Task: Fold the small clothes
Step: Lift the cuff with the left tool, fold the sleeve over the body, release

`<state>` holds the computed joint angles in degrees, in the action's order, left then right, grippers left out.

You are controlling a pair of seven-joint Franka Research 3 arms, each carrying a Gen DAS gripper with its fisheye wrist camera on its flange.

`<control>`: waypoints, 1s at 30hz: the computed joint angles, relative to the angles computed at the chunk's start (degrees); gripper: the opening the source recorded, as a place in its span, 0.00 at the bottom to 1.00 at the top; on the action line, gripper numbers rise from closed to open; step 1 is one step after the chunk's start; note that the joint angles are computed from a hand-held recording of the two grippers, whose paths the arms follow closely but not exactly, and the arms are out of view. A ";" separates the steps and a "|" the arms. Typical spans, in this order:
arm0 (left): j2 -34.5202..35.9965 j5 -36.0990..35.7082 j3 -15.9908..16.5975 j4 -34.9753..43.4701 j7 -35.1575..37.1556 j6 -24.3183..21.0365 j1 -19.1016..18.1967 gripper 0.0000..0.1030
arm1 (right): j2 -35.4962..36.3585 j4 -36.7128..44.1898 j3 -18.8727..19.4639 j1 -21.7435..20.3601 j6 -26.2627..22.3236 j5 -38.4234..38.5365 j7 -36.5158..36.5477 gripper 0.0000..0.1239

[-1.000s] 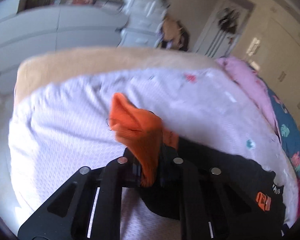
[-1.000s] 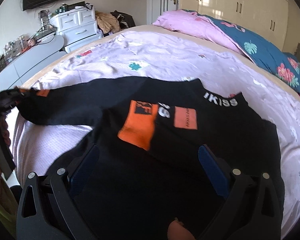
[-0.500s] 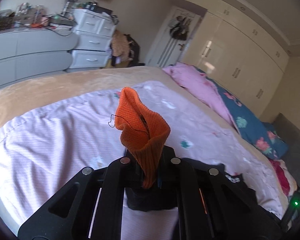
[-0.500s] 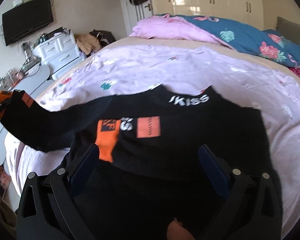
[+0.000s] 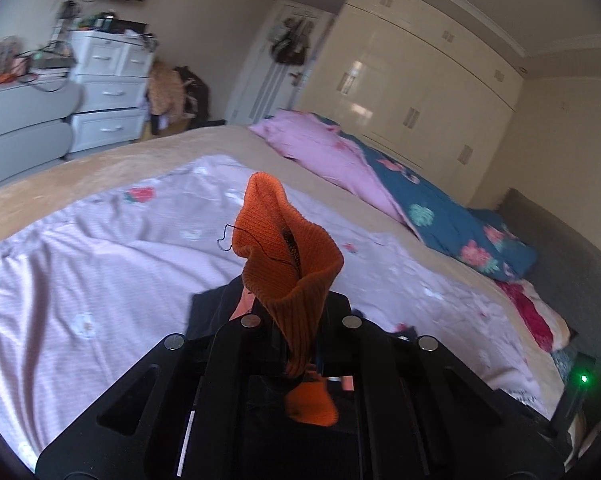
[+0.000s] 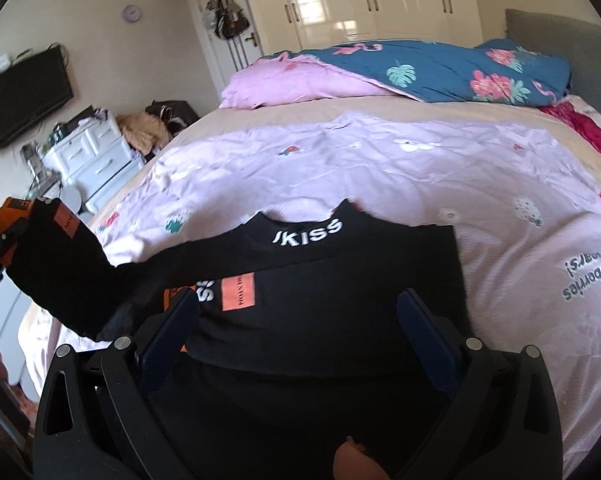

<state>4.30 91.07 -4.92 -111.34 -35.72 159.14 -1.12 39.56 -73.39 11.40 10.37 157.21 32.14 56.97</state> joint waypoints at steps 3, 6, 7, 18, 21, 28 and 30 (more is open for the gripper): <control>2.91 -1.78 -0.20 3.62 3.59 2.69 -0.51 0.03 | 0.34 1.10 -1.16 0.00 -1.21 -0.89 1.40 0.80; 6.01 -3.90 0.16 7.28 7.46 6.12 -1.32 0.03 | 0.31 1.06 -2.25 0.11 -0.38 -1.91 2.82 0.80; 6.99 -4.59 0.37 8.36 8.64 7.12 -1.68 0.03 | 0.32 1.10 -2.51 -0.01 -0.10 -2.13 3.39 0.80; 19.75 -34.05 -4.75 15.73 43.68 14.52 -0.05 0.03 | 1.37 2.78 -3.45 -2.74 0.86 -1.87 9.86 0.80; 22.68 -42.30 -9.57 16.33 54.29 14.35 2.90 0.03 | 1.59 3.07 -3.53 -3.41 1.07 -1.85 11.60 0.80; 30.17 -55.50 -20.50 20.15 74.77 10.47 8.31 0.04 | 2.68 4.50 -4.89 -3.28 0.56 -3.95 15.92 0.80; 32.68 -58.92 -24.33 21.60 81.09 8.62 10.22 0.07 | 3.21 5.12 -5.12 -3.13 0.21 -4.74 16.90 0.80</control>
<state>36.98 32.15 -29.25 -89.74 45.37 167.76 9.09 42.77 -68.27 6.28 7.23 157.42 27.40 73.88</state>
